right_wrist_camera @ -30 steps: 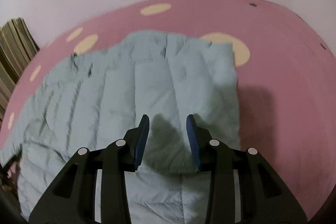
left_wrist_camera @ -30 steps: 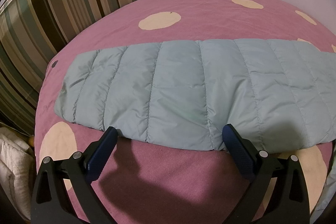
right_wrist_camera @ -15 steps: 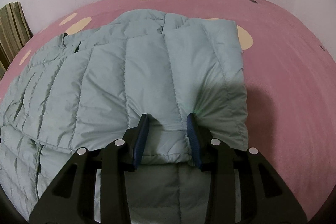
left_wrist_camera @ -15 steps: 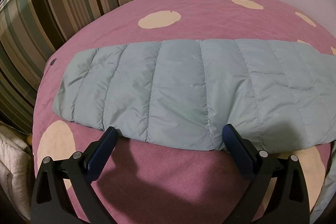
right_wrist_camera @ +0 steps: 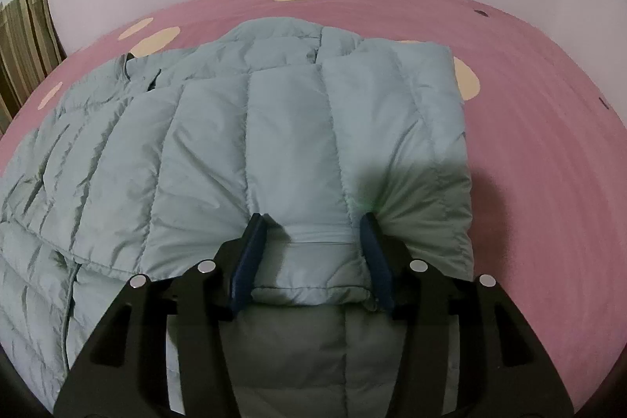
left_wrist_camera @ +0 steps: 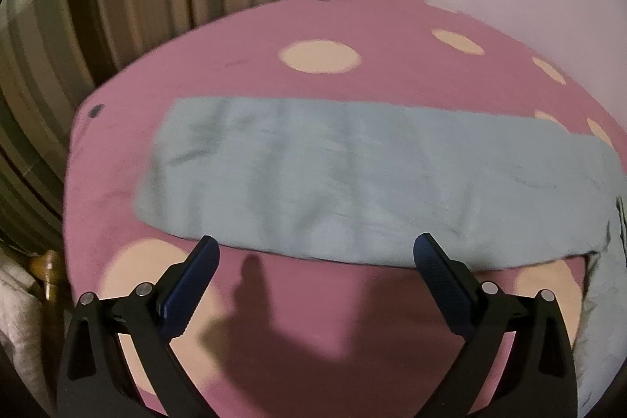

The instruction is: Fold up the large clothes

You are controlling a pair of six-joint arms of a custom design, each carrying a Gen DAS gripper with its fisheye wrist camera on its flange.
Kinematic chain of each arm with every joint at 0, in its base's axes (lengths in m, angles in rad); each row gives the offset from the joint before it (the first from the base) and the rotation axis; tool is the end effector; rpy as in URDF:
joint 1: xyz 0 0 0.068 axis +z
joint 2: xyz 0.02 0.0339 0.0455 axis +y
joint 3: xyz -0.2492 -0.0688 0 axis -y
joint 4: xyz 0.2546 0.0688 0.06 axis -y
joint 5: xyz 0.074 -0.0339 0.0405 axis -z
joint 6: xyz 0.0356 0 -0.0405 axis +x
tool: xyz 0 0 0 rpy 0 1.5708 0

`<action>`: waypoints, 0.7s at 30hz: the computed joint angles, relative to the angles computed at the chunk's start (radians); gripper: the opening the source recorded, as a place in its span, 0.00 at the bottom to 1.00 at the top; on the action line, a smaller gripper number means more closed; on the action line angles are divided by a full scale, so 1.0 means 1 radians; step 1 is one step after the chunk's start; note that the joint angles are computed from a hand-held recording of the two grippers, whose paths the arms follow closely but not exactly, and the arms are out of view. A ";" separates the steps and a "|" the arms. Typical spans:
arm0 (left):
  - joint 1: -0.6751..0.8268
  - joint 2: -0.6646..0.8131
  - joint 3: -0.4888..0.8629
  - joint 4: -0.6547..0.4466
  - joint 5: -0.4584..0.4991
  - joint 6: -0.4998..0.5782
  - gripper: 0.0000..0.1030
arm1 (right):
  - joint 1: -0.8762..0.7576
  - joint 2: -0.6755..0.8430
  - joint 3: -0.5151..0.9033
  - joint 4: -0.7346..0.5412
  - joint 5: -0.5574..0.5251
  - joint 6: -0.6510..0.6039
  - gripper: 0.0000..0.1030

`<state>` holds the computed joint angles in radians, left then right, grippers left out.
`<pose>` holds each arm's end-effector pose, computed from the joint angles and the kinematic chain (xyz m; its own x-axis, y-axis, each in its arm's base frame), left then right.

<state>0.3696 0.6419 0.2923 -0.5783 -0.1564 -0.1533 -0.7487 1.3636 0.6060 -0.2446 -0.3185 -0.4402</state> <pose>0.1338 0.0578 0.1445 -0.6698 -0.4212 -0.6115 -0.5527 0.8328 0.0317 0.1929 -0.1640 0.1352 -0.7813 0.1735 -0.5996 0.2100 0.9777 0.0093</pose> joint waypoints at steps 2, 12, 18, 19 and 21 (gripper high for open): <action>0.177 0.018 0.009 0.019 0.091 0.103 0.95 | 0.000 -0.002 -0.002 0.002 0.001 0.000 0.49; 0.634 0.428 0.139 0.163 0.512 0.316 0.66 | -0.001 0.000 -0.001 0.006 0.002 -0.008 0.50; 0.649 0.459 0.131 0.235 0.519 0.347 0.36 | -0.002 0.002 0.000 0.007 0.001 -0.012 0.50; 0.653 0.463 0.133 0.237 0.533 0.360 0.27 | -0.002 0.002 0.000 0.007 0.001 -0.012 0.50; 0.662 0.472 0.142 0.232 0.541 0.374 0.20 | -0.003 0.001 -0.001 0.007 -0.001 -0.011 0.50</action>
<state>1.0316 1.1136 0.4342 -0.3467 0.3851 0.2203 -0.7514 1.3647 0.6049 -0.2380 -0.3193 -0.4517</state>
